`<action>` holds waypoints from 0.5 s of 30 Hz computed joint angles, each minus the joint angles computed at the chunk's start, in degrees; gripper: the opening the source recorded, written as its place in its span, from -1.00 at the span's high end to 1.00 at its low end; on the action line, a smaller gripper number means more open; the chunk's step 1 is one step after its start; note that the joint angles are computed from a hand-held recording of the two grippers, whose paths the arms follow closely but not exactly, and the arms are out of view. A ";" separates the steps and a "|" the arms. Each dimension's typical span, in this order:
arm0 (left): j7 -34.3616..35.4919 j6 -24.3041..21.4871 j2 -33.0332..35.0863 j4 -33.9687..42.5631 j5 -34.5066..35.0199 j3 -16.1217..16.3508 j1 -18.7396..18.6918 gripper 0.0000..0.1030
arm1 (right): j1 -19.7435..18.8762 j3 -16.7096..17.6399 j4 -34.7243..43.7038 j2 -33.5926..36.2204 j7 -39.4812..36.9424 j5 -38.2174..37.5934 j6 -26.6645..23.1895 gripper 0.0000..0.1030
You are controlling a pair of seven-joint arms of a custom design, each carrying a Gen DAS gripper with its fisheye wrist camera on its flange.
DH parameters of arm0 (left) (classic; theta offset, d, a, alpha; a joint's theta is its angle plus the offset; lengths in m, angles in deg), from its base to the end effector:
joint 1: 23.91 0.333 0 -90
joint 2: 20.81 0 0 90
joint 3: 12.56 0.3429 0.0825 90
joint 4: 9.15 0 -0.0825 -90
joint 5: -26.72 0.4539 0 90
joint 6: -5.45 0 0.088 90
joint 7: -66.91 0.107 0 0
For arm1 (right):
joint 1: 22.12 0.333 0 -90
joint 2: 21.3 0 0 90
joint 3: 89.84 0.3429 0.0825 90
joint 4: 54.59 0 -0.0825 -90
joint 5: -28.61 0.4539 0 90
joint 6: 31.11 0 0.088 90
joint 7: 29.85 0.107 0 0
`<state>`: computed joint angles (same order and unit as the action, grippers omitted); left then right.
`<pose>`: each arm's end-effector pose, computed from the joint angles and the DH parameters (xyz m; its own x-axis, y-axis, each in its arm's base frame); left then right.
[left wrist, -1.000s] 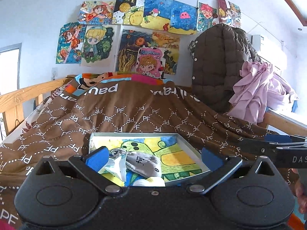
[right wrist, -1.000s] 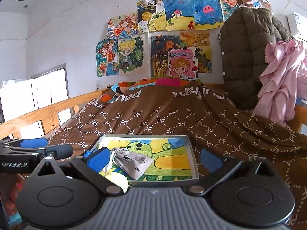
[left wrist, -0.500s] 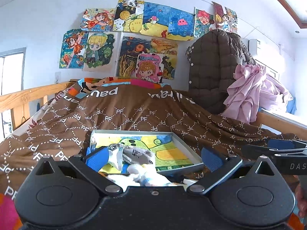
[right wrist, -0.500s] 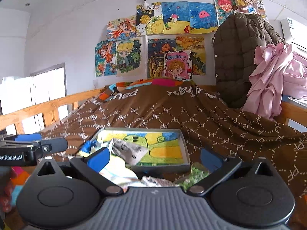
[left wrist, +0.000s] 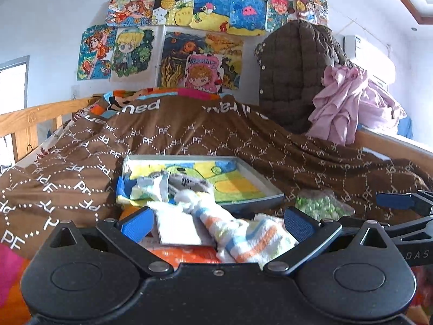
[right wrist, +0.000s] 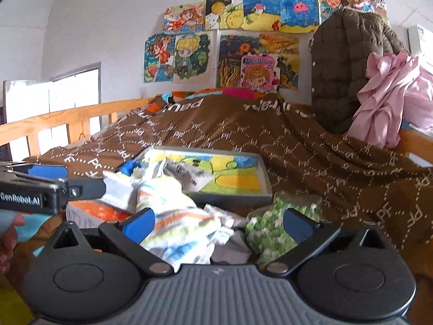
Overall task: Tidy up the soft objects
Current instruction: 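Move both tools back toward the striped towel and white cloth, then grasp the striped towel with the left tool while the right tool grasps the white cloth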
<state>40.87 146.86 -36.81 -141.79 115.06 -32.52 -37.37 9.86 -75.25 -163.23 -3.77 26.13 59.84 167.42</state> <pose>0.4572 -0.3130 0.4838 0.2185 -0.9724 0.0823 -0.2935 -0.1459 -0.9448 0.5485 0.4633 0.4731 0.6205 -0.7827 0.0480 -0.2412 -0.2487 -0.9381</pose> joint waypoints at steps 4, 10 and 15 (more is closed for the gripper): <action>5.40 -1.20 0.85 -0.01 -3.35 -0.32 -0.65 -0.99 | 8.86 -8.01 1.40 0.46 -8.26 9.83 -0.19 -1.00; 8.93 -1.92 1.16 -0.40 -5.31 -0.43 -1.60 -0.99 | 7.77 -6.40 1.23 0.45 -11.58 11.79 -1.52 -0.99; 10.59 -1.67 1.23 -0.43 -6.33 -0.31 -1.82 -0.99 | 7.80 -6.53 1.40 0.57 -12.52 12.72 -2.94 -1.00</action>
